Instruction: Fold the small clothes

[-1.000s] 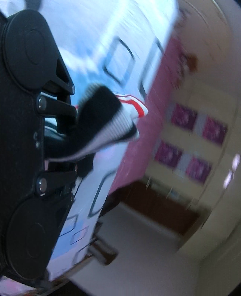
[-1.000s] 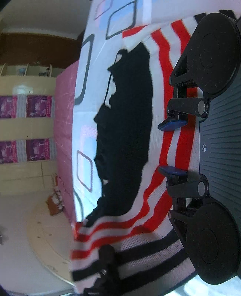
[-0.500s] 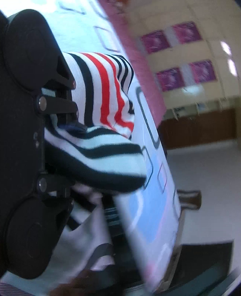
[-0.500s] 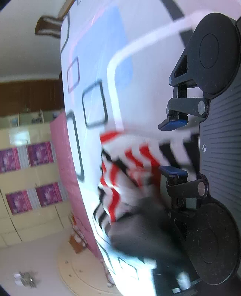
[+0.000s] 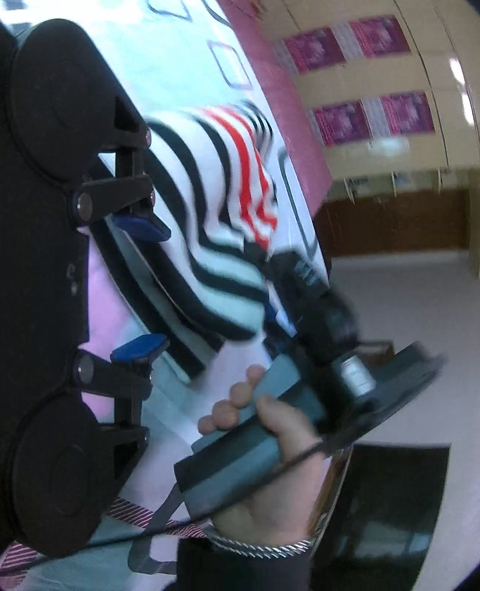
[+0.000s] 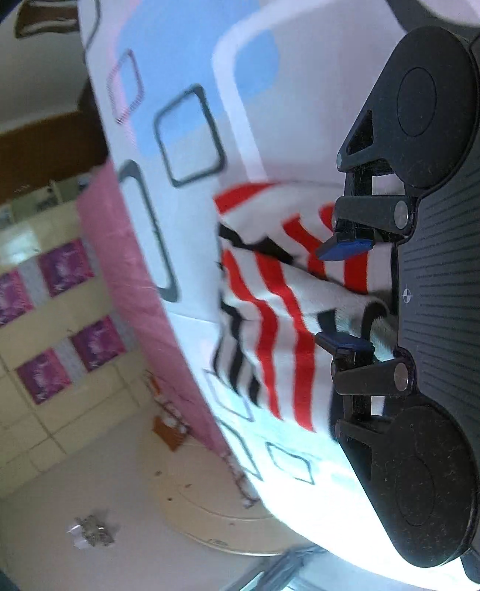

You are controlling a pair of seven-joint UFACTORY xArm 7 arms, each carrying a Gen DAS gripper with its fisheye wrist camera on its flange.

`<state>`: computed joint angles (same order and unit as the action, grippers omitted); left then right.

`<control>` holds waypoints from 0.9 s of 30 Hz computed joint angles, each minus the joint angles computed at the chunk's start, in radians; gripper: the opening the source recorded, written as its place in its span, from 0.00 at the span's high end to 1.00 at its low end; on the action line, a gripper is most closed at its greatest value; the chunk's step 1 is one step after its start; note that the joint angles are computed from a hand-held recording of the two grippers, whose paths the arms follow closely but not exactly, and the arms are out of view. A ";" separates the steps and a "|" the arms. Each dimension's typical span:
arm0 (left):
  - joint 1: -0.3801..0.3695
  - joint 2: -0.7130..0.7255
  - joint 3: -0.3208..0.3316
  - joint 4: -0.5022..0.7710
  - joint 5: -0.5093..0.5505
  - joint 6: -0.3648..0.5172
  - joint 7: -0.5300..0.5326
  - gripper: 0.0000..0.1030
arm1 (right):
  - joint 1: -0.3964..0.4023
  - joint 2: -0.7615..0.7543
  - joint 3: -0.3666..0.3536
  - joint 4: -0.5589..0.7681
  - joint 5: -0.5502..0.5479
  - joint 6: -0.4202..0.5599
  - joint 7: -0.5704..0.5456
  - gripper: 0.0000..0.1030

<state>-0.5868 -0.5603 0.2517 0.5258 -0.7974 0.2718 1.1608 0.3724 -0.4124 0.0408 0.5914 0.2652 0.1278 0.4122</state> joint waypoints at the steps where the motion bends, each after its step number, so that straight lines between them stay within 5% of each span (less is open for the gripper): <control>1: 0.026 -0.007 -0.005 -0.002 0.008 0.001 -0.022 0.46 | 0.005 0.012 -0.002 0.004 0.003 0.001 -0.001 0.59; 3: 0.069 -0.013 -0.014 -0.002 0.024 -0.016 -0.068 0.46 | -0.009 0.030 0.009 0.014 -0.005 0.011 0.008 0.59; 6: 0.115 0.000 -0.015 0.016 0.049 -0.041 -0.150 0.46 | -0.084 0.062 0.052 0.021 -0.066 -0.005 0.043 0.25; 9: 0.149 0.052 -0.019 0.063 0.071 -0.040 -0.248 0.46 | 0.000 0.085 -0.019 0.029 -0.008 -0.007 -0.024 0.25; 18: 0.172 0.291 -0.040 0.254 -0.019 -0.036 -0.346 0.46 | 0.106 0.094 -0.104 0.029 0.159 -0.028 -0.192 0.76; 25: 0.197 0.280 -0.083 0.268 -0.160 0.013 -0.208 0.44 | -0.045 -0.065 0.012 -0.080 0.038 -0.058 -0.111 0.81; 27: 0.232 0.299 -0.129 0.263 -0.123 0.023 -0.240 0.41 | -0.063 -0.068 0.018 -0.110 0.012 -0.046 -0.078 0.81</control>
